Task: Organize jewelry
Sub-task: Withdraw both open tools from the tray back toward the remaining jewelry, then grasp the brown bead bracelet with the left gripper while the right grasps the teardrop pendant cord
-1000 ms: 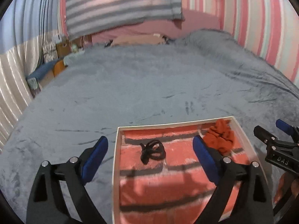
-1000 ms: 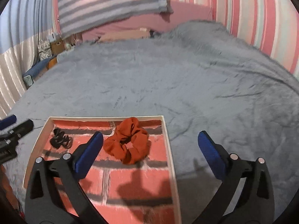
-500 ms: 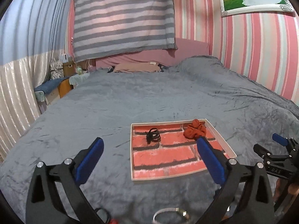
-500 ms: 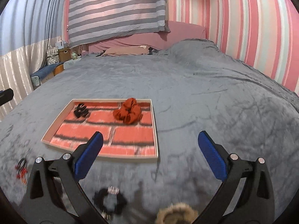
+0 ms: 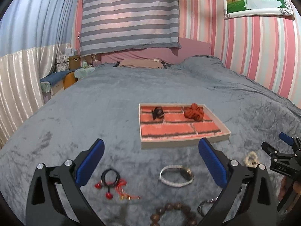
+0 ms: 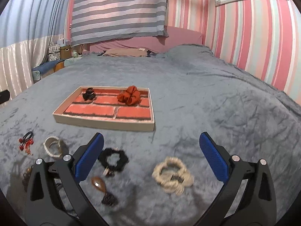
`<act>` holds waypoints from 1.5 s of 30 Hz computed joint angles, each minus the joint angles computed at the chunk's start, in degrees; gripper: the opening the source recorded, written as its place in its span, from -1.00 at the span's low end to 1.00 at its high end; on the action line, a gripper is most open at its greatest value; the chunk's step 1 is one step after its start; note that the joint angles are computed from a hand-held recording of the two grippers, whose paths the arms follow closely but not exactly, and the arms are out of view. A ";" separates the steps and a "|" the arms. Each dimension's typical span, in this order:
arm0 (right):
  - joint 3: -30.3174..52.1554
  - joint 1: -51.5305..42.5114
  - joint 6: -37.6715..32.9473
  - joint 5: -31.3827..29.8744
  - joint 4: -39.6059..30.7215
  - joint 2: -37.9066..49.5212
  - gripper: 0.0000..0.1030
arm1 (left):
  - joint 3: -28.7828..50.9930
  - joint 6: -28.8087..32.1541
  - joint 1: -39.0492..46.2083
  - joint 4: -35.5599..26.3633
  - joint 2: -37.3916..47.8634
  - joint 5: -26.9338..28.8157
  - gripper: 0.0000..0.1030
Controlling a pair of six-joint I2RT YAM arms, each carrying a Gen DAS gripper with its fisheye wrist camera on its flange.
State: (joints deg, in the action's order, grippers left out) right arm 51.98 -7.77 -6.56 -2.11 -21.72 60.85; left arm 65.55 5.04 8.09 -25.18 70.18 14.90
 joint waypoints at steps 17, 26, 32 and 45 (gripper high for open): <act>-13.92 4.25 2.68 1.36 1.18 -5.77 0.92 | -16.30 2.56 4.80 -0.26 -6.07 2.50 0.90; -15.66 7.04 2.37 2.93 3.51 -3.67 0.89 | -17.99 4.31 2.92 0.29 -3.62 1.61 0.90; -15.00 6.90 2.02 1.79 3.48 -0.05 0.61 | -18.69 5.44 1.33 0.84 -1.63 0.61 0.90; -13.03 7.27 1.17 -0.31 2.19 5.51 -0.11 | -16.67 6.70 1.01 -1.24 4.20 2.60 0.59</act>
